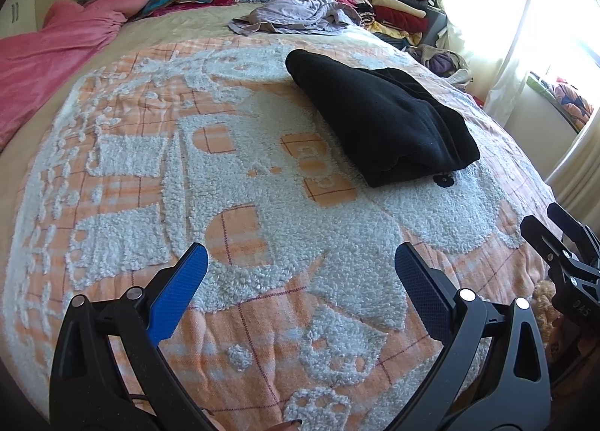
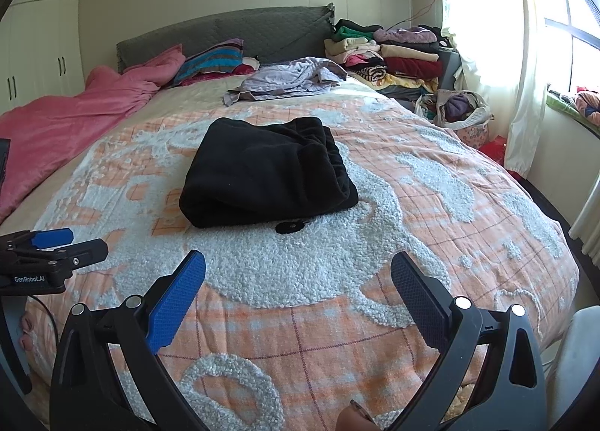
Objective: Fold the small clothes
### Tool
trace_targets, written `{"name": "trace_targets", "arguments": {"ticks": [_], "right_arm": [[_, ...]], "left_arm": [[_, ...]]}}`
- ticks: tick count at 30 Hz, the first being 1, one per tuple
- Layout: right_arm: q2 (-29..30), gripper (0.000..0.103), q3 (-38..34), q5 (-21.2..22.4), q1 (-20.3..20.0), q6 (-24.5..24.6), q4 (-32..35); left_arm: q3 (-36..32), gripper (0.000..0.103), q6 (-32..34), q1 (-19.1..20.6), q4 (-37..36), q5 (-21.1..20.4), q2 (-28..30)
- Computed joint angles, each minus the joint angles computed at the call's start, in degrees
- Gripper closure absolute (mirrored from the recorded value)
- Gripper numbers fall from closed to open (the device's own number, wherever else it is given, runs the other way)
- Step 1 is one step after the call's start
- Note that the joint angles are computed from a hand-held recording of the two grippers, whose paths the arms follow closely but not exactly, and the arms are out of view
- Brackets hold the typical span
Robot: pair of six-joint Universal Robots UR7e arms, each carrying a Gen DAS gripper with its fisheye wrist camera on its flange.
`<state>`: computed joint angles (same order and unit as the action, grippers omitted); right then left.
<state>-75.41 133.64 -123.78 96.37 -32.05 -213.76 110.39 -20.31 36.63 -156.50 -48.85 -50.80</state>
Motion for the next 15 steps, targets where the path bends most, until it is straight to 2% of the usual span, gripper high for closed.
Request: {"name": "trace_targets", "arguments": {"ticks": [15], "right_arm": [[-0.2, 0.004, 0.1, 0.2, -0.1, 0.0, 0.4]], "left_arm": [[-0.1, 0.009, 0.1, 0.1, 0.2, -0.2, -0.1]]}}
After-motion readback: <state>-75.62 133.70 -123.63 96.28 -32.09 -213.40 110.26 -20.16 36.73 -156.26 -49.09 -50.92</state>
